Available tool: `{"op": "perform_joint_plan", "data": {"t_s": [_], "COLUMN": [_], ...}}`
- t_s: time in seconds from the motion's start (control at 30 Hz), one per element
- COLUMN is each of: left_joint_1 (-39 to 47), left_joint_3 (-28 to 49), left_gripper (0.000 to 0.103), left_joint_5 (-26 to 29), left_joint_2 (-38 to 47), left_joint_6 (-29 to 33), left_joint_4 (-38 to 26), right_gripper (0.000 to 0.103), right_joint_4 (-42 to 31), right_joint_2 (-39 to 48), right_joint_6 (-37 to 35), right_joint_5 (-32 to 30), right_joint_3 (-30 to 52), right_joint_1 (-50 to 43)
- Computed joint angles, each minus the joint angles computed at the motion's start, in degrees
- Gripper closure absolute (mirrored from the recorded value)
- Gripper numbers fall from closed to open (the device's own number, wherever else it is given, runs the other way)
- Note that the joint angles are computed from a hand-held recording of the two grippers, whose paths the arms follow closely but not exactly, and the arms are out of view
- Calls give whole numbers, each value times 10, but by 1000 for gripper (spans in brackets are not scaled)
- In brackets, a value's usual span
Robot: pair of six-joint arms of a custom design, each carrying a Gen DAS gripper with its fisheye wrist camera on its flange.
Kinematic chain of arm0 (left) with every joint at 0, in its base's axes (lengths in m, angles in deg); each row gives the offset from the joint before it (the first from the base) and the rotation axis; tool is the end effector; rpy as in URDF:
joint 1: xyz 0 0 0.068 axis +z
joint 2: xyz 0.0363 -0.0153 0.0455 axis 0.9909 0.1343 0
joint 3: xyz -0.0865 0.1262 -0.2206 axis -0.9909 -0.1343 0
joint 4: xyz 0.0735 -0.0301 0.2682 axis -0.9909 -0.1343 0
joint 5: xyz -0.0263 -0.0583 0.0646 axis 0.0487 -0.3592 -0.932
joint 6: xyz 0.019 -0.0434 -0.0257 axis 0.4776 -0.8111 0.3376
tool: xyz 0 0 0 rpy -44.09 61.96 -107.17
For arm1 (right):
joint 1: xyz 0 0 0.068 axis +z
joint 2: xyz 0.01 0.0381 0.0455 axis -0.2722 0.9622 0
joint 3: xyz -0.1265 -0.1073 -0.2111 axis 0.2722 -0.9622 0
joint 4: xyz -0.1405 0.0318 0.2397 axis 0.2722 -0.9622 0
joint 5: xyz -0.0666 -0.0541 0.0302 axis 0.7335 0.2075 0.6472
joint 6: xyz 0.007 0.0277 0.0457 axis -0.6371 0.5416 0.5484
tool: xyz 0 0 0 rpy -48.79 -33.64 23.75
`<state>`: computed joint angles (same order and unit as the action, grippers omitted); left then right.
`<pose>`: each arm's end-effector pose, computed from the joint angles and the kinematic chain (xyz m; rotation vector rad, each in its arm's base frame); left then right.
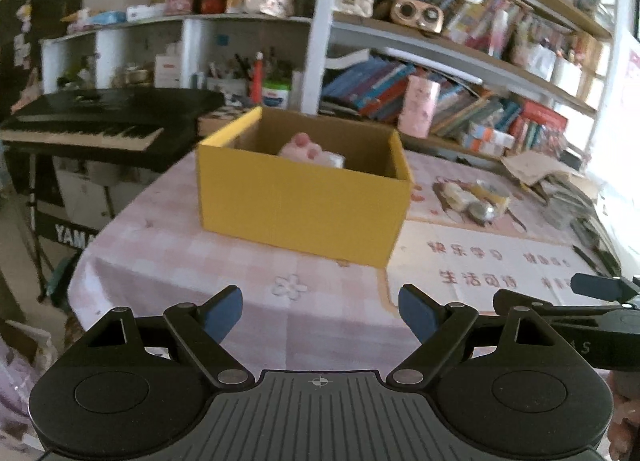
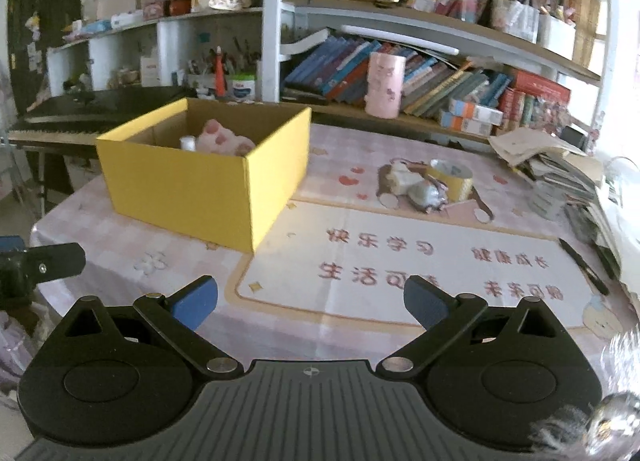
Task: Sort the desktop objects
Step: 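Move both open tools away from the box toward the grey toy car and tape roll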
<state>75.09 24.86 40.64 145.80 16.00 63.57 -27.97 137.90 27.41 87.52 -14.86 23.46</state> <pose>0.3018 -0.0498 0.1375 0.3949 2.1531 -0.4036 0.2295 0.1560 0.1392 0.2595 2.1550 -0.2008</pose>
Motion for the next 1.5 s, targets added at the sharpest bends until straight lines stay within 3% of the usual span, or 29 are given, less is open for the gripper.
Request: {"op": "perform_joint_plan", "data": {"t_s": [0.57, 0.87, 1.23, 1.5], "left_joint_1": [-77, -148, -223, -269], "left_joint_3": [27, 73, 154, 232], "left_gripper": [15, 15, 15, 15], "left_joint_5": [13, 1, -33, -67], "left_joint_2": [35, 78, 143, 204], "left_joint_6": [31, 31, 33, 9], "left_joint_4": [-26, -35, -51, -81], "right_gripper": [3, 3, 3, 3], "right_joint_4": [-98, -118, -60, 4], "right_joint_2": [-45, -105, -155, -158], "right_joint_6": [93, 95, 23, -77], "right_joint_5": [-3, -13, -69, -156], "right_joint_3": [-34, -78, -125, -140], "right_joint_1": [-17, -76, -194, -321]}}
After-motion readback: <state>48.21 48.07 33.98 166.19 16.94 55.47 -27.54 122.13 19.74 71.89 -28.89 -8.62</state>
